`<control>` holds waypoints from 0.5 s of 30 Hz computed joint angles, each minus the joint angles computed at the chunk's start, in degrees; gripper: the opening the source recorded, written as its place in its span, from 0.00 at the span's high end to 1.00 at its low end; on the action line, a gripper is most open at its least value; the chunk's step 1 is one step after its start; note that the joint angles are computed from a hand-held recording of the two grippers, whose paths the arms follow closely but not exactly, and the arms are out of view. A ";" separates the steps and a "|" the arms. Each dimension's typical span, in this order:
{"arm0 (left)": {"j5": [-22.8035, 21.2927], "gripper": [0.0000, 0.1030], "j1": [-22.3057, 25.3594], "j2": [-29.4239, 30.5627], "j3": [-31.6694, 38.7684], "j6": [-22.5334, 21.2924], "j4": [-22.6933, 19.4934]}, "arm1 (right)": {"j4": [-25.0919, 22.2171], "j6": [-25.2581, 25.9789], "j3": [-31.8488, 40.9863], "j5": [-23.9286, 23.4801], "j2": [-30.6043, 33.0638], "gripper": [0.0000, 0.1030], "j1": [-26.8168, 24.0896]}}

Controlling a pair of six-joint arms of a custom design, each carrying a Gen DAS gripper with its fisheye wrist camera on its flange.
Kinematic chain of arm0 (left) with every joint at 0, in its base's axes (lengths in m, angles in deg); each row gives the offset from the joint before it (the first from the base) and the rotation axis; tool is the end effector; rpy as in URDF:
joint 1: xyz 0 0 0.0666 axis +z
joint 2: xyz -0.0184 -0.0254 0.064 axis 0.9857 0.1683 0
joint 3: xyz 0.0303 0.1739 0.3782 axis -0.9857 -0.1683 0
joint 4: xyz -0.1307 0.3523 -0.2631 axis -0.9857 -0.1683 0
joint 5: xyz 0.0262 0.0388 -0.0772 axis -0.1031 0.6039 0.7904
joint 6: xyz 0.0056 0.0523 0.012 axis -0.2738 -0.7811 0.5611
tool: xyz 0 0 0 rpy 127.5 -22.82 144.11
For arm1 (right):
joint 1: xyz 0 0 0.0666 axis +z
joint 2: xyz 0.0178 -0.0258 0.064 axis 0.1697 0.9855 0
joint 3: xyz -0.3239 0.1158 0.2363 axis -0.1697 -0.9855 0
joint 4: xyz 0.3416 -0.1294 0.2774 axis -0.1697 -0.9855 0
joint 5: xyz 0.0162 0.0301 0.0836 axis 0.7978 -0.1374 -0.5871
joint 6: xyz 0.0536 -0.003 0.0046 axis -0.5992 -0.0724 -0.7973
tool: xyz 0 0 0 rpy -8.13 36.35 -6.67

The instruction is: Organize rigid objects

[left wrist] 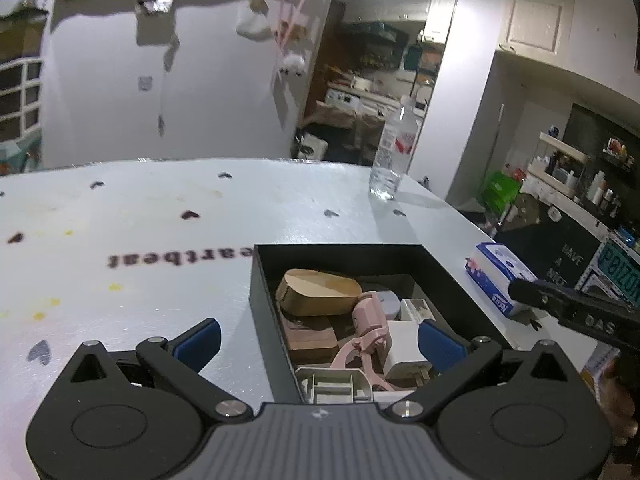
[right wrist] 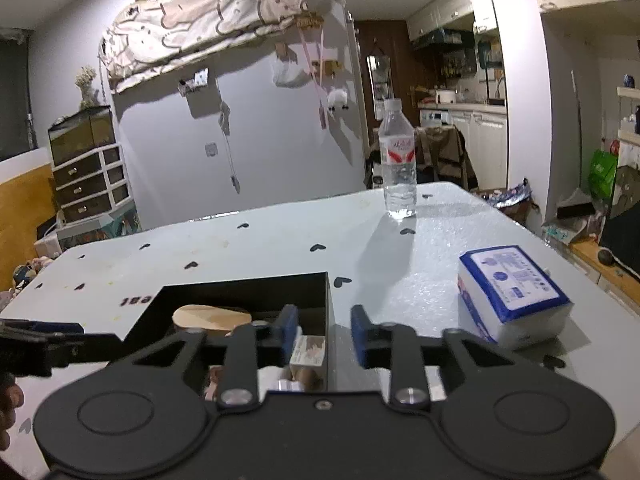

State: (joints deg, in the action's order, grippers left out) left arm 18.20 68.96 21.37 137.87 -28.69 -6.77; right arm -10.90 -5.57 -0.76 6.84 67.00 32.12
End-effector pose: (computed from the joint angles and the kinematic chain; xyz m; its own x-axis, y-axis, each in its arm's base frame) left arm 0.4882 -0.0950 0.2713 -0.5385 -0.1733 -0.8246 -0.0334 0.9822 -0.1846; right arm 0.5535 0.2292 0.2621 -0.4413 -0.0292 -0.8969 -0.3669 0.9180 0.1506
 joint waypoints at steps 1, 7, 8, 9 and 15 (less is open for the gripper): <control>-1.17 0.00 -0.54 -0.77 -0.86 0.13 0.77 | 0.79 0.00 -0.95 0.16 -0.57 0.50 0.04; -5.92 0.00 -2.75 -4.30 -5.12 1.12 4.05 | 3.93 1.73 -6.14 3.68 -3.95 0.24 0.86; -6.80 0.00 -3.18 -4.80 -5.75 1.18 4.43 | 4.86 2.19 -7.11 4.26 -4.56 0.21 0.99; -7.86 0.00 -3.67 -5.38 -6.45 1.23 4.77 | 5.65 2.58 -8.06 4.70 -5.20 0.21 1.08; -13.94 0.00 -6.03 -7.91 -9.10 1.29 5.55 | 9.42 3.35 -12.39 6.75 -8.43 0.05 1.40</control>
